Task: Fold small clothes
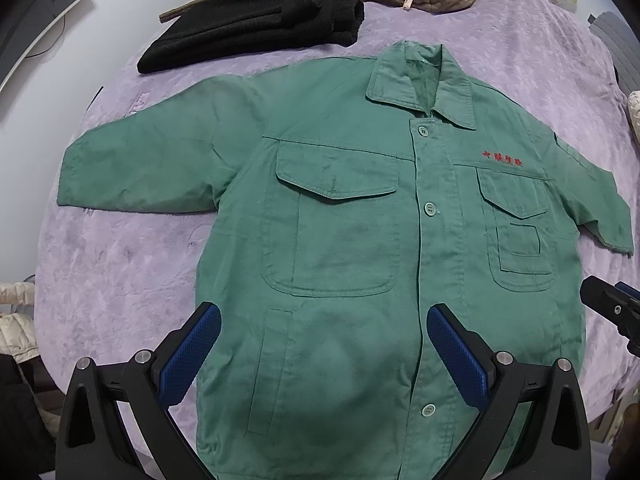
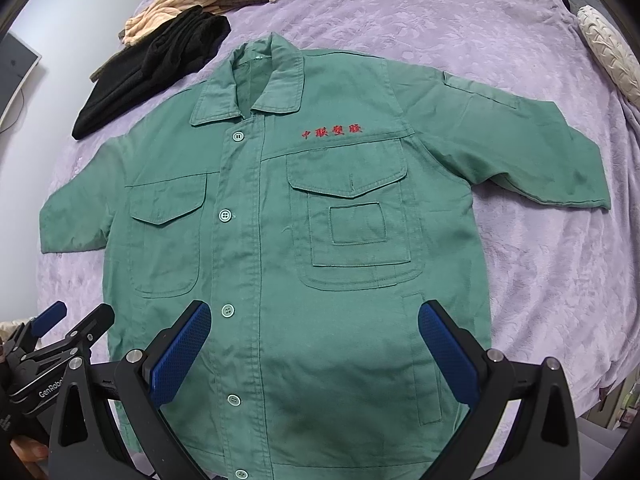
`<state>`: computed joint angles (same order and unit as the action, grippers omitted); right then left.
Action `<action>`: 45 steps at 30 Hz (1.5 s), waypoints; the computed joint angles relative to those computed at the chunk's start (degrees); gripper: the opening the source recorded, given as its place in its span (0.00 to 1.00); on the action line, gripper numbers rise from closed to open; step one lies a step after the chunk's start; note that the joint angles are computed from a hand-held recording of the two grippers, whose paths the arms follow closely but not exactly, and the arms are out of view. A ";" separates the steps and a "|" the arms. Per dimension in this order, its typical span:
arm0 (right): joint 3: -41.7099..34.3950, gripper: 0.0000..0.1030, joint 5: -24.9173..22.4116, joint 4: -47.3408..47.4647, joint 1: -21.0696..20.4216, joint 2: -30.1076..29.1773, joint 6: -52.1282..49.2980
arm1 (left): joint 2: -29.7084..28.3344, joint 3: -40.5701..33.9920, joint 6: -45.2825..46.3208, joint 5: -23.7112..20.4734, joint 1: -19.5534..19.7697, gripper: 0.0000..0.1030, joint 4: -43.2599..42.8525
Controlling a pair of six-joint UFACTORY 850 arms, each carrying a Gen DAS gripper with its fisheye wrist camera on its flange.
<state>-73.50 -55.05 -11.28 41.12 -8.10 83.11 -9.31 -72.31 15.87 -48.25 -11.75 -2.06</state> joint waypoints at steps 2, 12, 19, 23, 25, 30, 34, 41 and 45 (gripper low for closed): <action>-0.21 1.00 0.05 0.24 -0.12 -0.29 -0.41 | -0.28 -0.18 0.27 -0.06 0.18 1.00 -0.35; -2.32 1.00 -0.07 -0.10 -0.44 -2.35 -1.31 | -2.40 -1.46 4.52 -0.88 1.97 1.00 -5.92; -6.19 1.00 7.67 -3.79 -0.07 -5.16 -1.12 | -7.92 -5.25 11.15 1.37 8.27 1.00 -16.36; -11.12 1.00 9.87 -0.15 0.00 -10.82 -6.74 | -13.78 -9.78 11.46 5.00 13.29 1.00 -17.67; -13.44 1.00 10.98 2.54 0.15 -13.89 -9.60 | -17.47 -13.05 10.97 6.98 15.94 1.00 -17.93; -19.23 1.00 13.22 8.56 0.46 -20.93 -16.01 | -28.53 -24.38 3.15 9.25 21.65 1.00 -15.11; -23.42 1.00 13.03 11.77 0.66 -25.11 -20.61 | -36.74 -34.26 -0.95 7.57 24.71 1.00 -17.29; -26.65 1.00 10.65 12.86 0.46 -27.73 -22.98 | -42.86 -43.16 -5.47 10.29 25.56 0.98 -20.92; -24.87 1.00 11.77 13.09 -0.01 -26.74 -22.59 | -43.79 -45.91 -6.43 9.22 26.22 0.16 -21.34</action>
<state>-98.37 -43.28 1.81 41.11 -34.85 60.52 -53.11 -118.23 9.44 -39.03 14.48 -23.40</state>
